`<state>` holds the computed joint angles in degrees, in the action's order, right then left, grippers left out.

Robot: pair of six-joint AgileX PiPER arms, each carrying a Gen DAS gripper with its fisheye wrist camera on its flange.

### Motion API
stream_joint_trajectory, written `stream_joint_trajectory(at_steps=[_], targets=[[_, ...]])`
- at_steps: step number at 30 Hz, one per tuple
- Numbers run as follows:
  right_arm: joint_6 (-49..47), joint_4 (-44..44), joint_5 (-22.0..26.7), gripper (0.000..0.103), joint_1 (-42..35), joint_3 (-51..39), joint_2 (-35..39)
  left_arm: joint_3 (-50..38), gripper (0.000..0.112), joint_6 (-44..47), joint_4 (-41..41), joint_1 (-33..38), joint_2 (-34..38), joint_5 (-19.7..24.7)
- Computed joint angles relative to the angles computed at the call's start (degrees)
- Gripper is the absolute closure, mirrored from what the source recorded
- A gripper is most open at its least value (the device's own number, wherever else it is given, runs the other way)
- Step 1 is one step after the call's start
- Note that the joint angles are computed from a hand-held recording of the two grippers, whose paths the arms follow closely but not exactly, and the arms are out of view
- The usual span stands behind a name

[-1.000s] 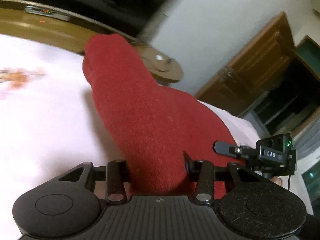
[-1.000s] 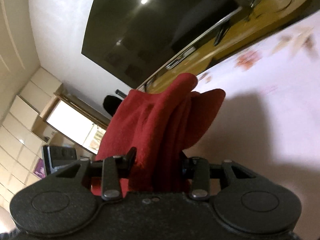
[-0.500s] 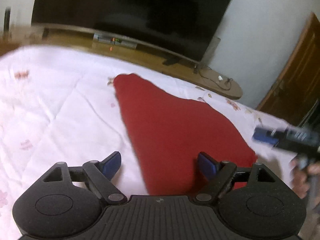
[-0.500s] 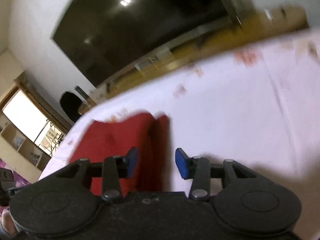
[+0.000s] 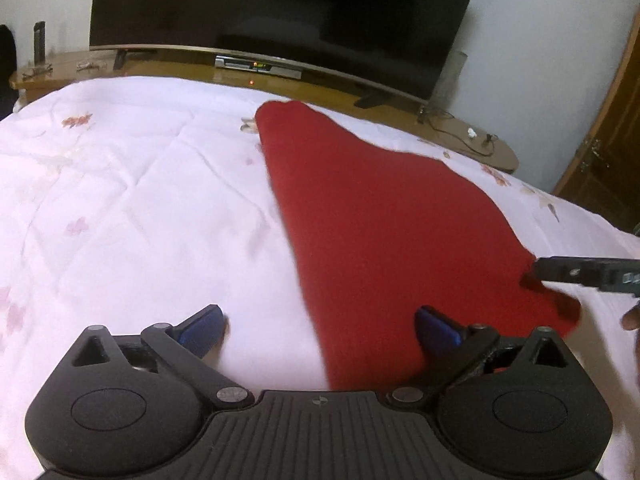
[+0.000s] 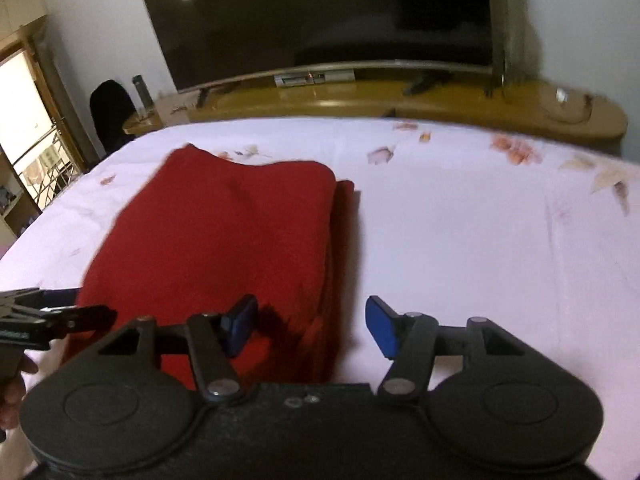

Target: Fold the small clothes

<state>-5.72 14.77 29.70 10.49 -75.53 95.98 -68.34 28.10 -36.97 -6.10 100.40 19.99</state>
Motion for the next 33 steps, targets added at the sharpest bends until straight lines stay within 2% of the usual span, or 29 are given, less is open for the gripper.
stream_joint_trajectory(at_steps=[3, 4, 6, 10, 13, 15, 18, 21, 24, 27, 29, 32, 33], targets=[[4.2, -1.9, 0.8, 0.032, 0.9, 5.0, -6.1, 6.9, 0.011, -4.4, 2.6, -0.8, -6.0, -1.4], [7.9, -4.2, 2.1, 0.026, 2.3, 6.1, -8.5, 8.2, 0.011, -9.4, 6.6, -1.3, -7.7, -1.3], [14.0, -8.3, 2.4, 0.022, 5.2, 8.6, -11.8, 10.6, 0.011, -14.8, 10.5, -1.6, -11.2, -0.4], [28.5, -20.1, 3.7, 0.01, 12.0, 11.4, -17.1, 13.8, 0.01, -29.7, 26.0, -3.8, -19.0, 0.7], [36.7, -27.4, 6.5, 0.008, 16.6, 10.7, -18.9, 15.3, 0.01, -34.7, 30.0, -4.7, -24.6, 3.0], [43.1, -33.7, 9.8, 0.005, 20.5, 9.9, -20.2, 16.4, 0.01, -43.5, 38.5, -7.2, -28.5, 4.8], [50.0, -40.2, 13.7, 0.003, 25.2, 8.9, -21.4, 18.1, 0.01, -51.1, 45.6, -10.6, -33.9, 7.4], [53.0, -42.3, 15.4, 0.001, 28.6, 10.0, -24.8, 19.2, 0.01, -60.1, 53.3, -15.5, -39.0, 11.4], [55.7, -45.0, 17.5, 0.001, 32.0, 11.3, -28.1, 19.5, 0.01, -72.1, 64.4, -23.6, -43.2, 17.5], [58.4, -48.1, 20.2, 0.001, 35.7, 12.6, -31.1, 19.3, 0.01, -82.8, 73.8, -33.4, -46.6, 25.5], [60.6, -50.5, 22.0, 0.001, 38.1, 13.5, -32.8, 18.8, 0.01, -90.1, 79.8, -41.3, -48.2, 32.0], [62.0, -51.8, 23.8, 0.001, 40.9, 14.5, -35.4, 17.9, 0.009, -100.6, 89.3, -57.0, -49.2, 45.7], [63.1, -53.1, 25.0, 0.001, 42.7, 14.6, -36.1, 17.8, 0.009, -102.3, 91.0, -61.0, -49.7, 48.9]])
